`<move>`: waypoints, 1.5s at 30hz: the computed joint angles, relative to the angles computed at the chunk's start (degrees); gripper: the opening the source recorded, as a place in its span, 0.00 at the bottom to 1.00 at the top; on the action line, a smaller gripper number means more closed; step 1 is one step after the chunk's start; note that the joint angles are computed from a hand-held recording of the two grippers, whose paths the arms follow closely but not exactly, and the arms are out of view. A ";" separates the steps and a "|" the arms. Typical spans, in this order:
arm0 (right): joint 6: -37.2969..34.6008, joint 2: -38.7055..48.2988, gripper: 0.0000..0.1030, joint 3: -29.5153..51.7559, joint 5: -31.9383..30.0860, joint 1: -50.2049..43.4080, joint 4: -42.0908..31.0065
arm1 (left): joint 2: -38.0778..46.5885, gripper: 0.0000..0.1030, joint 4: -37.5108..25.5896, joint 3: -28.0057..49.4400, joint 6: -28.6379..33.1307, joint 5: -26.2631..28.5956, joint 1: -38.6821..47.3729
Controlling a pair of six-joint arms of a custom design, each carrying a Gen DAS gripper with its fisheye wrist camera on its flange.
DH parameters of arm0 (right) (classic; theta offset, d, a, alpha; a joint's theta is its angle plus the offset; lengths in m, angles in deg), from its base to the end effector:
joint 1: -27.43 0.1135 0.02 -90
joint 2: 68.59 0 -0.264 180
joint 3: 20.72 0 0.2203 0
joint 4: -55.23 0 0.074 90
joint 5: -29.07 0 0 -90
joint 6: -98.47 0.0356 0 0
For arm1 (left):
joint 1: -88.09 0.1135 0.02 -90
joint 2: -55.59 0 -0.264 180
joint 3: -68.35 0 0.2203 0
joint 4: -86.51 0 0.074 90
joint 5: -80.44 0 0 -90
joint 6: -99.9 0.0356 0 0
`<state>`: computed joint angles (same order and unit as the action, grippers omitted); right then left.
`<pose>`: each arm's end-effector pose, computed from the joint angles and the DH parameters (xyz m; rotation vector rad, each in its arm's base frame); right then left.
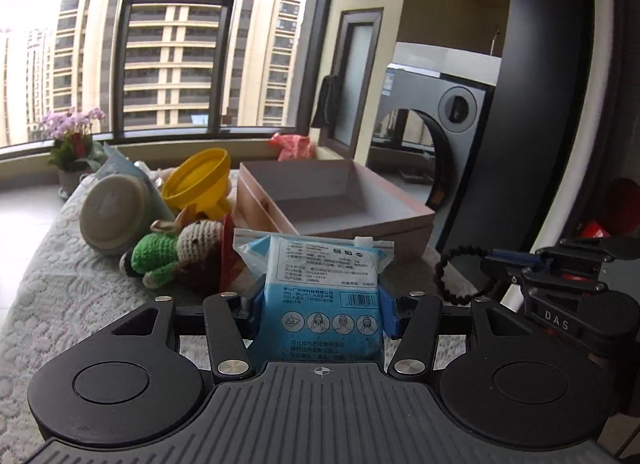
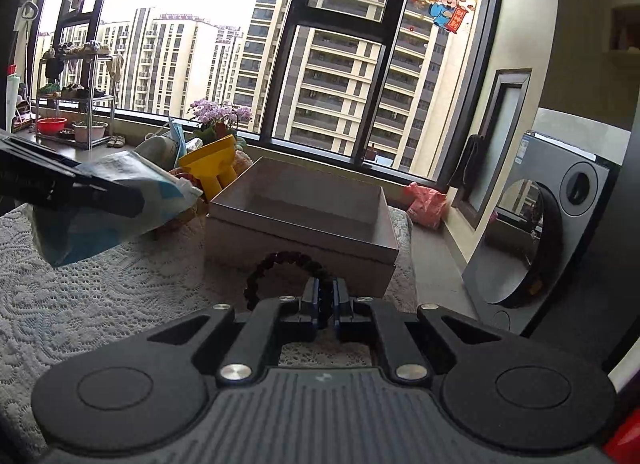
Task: Organize soft objects
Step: 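Drop the packet into the pink box with left tool while right tool moves black bead bracelet there, then grasp the green crochet doll with the left tool while the right tool reaches for the tan ribbon bow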
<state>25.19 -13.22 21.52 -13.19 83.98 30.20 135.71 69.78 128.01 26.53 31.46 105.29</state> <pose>0.1110 0.1202 0.2202 -0.2709 1.9831 -0.1274 0.2567 0.0550 0.2356 0.3684 2.0397 -0.4350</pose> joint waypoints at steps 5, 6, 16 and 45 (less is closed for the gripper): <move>-1.70 -8.29 0.06 -5.32 -3.82 -5.25 3.46 | 14.66 0.60 5.49 20.28 -17.54 -7.98 -12.55; -1.87 -8.63 0.06 -5.96 -4.96 -6.39 4.24 | 19.94 0.59 3.04 26.56 -20.58 -9.45 -14.46; -4.01 -14.33 0.06 -9.37 -17.79 -20.48 4.91 | 29.06 0.57 10.92 27.47 -26.50 -14.07 -15.41; -10.27 26.65 0.75 13.44 -30.10 -14.95 17.66 | 27.24 0.58 10.51 17.46 -8.08 -0.27 8.02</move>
<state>14.91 13.43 34.96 -43.29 69.02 47.86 162.95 80.29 145.46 18.45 31.20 113.31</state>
